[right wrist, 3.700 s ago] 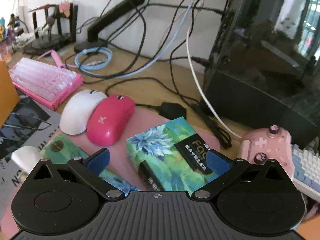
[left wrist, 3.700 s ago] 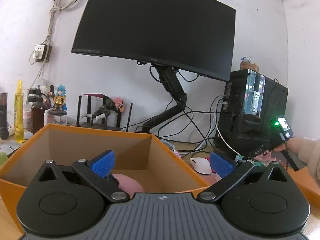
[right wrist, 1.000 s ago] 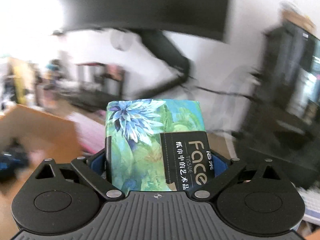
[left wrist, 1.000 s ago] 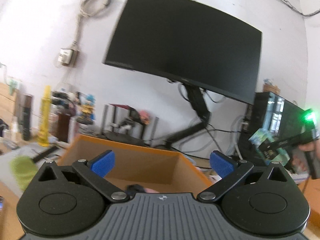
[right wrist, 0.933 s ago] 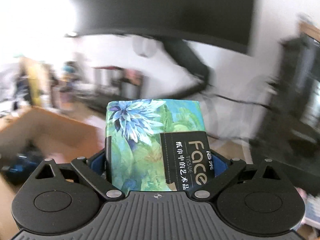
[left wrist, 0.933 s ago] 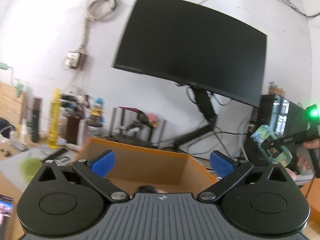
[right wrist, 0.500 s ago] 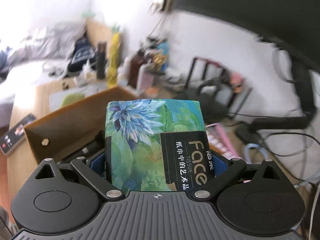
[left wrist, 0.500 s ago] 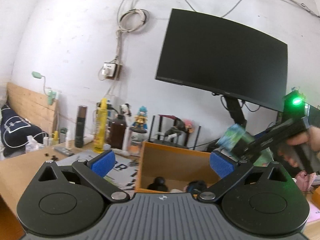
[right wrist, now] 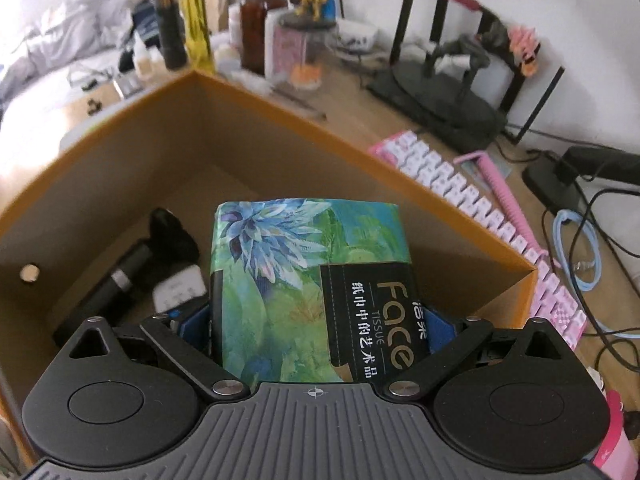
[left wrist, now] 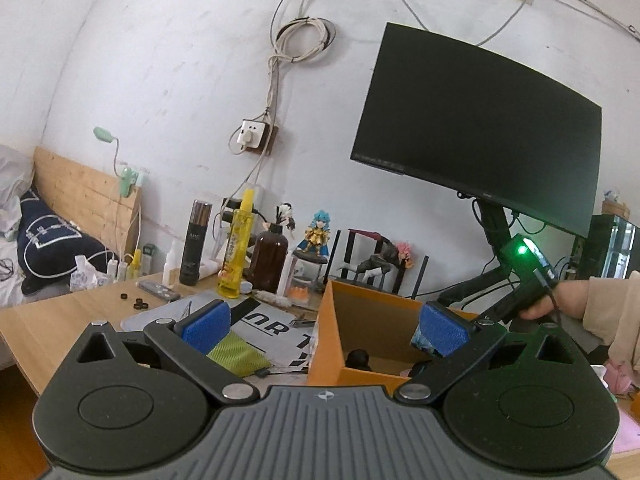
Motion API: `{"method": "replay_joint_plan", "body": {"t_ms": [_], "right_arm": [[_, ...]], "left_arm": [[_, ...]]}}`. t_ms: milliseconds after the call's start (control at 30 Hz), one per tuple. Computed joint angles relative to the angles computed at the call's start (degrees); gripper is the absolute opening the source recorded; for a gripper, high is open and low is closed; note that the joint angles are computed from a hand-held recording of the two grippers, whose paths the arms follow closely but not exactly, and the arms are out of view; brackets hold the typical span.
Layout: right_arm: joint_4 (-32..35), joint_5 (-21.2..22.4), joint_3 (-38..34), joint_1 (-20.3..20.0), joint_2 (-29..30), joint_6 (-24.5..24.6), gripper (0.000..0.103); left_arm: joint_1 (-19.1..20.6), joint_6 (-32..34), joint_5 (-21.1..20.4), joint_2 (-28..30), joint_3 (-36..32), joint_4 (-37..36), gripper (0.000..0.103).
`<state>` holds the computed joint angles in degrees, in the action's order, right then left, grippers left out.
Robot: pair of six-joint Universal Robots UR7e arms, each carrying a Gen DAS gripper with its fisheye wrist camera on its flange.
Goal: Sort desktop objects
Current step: 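Lower the tissue pack into the box and open the right tool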
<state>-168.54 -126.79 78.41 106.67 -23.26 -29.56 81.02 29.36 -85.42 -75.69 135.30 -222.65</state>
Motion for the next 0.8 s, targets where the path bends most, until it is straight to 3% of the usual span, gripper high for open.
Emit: {"method": "replay_joint_plan", "body": {"t_ms": [167, 367, 600, 800], "right_arm": [[0.56, -2.31, -2.17, 0.11, 1.59, 1.50, 0.101], [-9.32, -2.01, 3.03, 1.73, -1.24, -1.97, 0.103], [-28.96, 4.11, 19.35, 3.96, -9.60, -7.50, 0.103], [-51.35, 9.37, 34.83, 6.16, -14.53, -9.83, 0.103]], "left_arm": [[0.55, 0.45, -0.88, -0.54, 0.40, -0.26, 0.103], [1.02, 0.43, -0.80, -0.52, 0.24, -0.97, 0.103], [0.25, 1.92, -1.63, -0.46, 0.46, -1.17, 0.103], [-0.51, 3.66, -3.42, 0.28, 0.28, -1.49, 0.103]]}}
